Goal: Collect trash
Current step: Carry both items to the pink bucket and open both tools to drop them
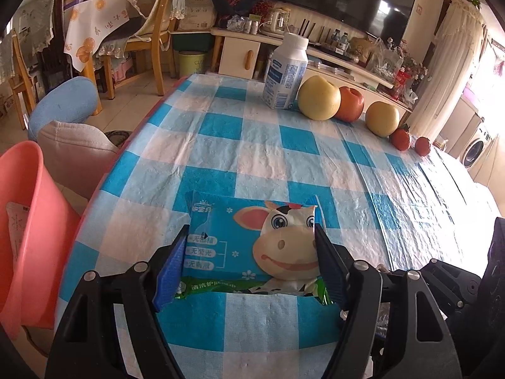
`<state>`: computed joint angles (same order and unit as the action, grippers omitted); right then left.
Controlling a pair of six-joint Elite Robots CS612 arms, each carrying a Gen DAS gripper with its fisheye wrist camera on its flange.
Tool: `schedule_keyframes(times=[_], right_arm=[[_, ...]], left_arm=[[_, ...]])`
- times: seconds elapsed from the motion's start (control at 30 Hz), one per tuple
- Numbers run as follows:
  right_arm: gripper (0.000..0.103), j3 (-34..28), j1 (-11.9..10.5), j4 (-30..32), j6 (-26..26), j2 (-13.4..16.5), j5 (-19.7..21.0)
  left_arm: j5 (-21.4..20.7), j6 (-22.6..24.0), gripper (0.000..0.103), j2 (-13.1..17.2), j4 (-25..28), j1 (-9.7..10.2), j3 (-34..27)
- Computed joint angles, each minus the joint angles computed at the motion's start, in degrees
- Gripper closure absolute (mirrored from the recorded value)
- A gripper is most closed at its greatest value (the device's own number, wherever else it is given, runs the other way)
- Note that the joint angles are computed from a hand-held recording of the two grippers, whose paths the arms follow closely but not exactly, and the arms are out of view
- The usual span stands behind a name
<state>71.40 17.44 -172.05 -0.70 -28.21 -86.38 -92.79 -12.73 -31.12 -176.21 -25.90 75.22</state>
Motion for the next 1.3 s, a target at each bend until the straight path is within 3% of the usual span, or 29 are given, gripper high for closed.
schedule_keyframes(times=[0.5, 0.87, 1.3], right_arm=[[0.043, 1.77, -0.10, -5.30, 4.58, -0.56, 1.44], [0.043, 1.70, 0.20, -6.83, 8.83, -1.30, 1.37], [0.043, -3.88, 2.38, -5.38, 6.90, -0.32, 1.63]], left_arm=[[0.27, -1.52, 0.029, -1.56, -5.54, 1.23, 2.37], [5.75, -2.32, 0.029, -2.81, -8.98, 2.10, 4.24], [13.94, -5.96, 0.029, -4.17, -11.27, 4.25, 6.34]])
